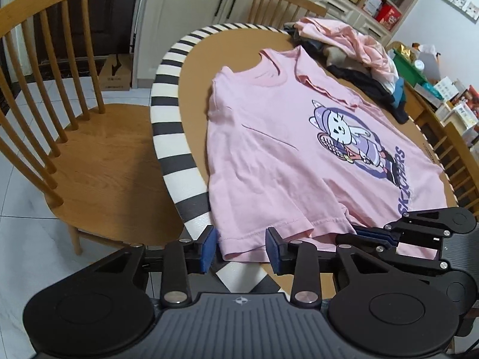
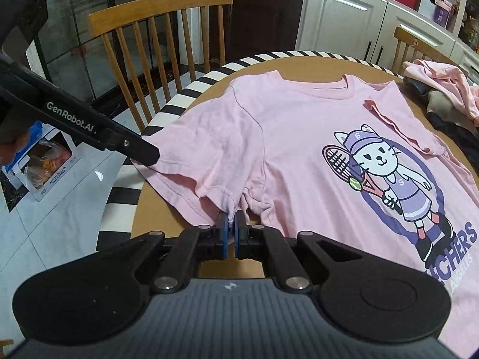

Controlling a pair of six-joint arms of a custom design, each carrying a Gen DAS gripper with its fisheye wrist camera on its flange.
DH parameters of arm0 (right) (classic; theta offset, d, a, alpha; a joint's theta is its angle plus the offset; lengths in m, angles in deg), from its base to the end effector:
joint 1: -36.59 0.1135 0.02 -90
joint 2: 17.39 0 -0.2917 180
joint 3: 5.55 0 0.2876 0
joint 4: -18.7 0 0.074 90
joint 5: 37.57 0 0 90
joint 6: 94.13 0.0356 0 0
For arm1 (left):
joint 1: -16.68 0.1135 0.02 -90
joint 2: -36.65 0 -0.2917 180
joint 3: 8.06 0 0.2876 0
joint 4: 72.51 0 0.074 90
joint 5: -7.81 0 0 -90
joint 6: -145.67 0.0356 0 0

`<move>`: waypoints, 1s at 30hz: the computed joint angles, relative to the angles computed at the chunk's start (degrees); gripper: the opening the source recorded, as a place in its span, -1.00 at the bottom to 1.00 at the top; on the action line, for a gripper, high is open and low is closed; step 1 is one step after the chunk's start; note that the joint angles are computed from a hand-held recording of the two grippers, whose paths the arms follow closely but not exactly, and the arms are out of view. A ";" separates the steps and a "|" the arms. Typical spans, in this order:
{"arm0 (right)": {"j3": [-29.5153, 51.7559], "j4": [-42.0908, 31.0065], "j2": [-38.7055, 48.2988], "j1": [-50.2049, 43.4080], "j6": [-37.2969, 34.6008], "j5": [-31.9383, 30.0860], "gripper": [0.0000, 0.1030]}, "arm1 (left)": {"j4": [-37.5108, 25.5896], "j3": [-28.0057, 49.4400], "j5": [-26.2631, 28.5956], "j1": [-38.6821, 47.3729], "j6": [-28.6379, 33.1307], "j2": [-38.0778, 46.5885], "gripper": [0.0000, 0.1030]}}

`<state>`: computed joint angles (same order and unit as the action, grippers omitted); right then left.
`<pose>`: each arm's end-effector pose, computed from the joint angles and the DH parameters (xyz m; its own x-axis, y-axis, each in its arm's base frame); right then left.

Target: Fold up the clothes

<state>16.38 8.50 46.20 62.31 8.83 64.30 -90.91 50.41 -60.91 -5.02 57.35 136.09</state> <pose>0.1584 0.0682 0.0980 -0.7601 -0.1225 -0.6381 -0.1434 0.9895 -0.0192 0.3108 -0.1376 0.1205 -0.7840 0.3414 -0.5184 0.5396 0.7877 -0.2972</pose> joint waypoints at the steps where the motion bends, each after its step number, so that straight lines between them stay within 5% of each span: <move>1: -0.18 0.24 -0.14 -0.15 -0.11 -0.17 -0.92 | -0.58 0.40 -0.58 -0.27 0.05 0.18 -0.37; 2: -0.40 0.30 -0.48 -0.18 -0.07 -0.14 -0.92 | -1.68 1.10 -1.25 -0.49 0.09 0.50 -0.66; 4: -0.83 0.45 -1.20 0.34 0.21 0.78 -0.92 | -3.76 2.41 -2.31 -0.83 0.00 1.10 -0.89; 14: -1.51 -3.44 -8.40 0.55 3.01 0.12 -0.92 | -9.31 5.48 -0.94 1.06 -5.66 0.22 -0.94; 18: -0.46 -5.09 -9.22 -6.10 7.91 -8.62 -0.91 | -13.71 9.81 -0.43 2.48 -10.58 0.17 -0.94; 25: 3.91 -7.31 -3.48 -31.11 15.98 -35.19 -0.91 | -19.35 21.61 0.54 0.26 -18.07 3.13 -0.94; 30: 7.87 -6.73 5.80 -42.96 16.05 -44.67 -0.87 | -21.44 32.75 -4.02 -6.01 -20.25 9.96 -0.94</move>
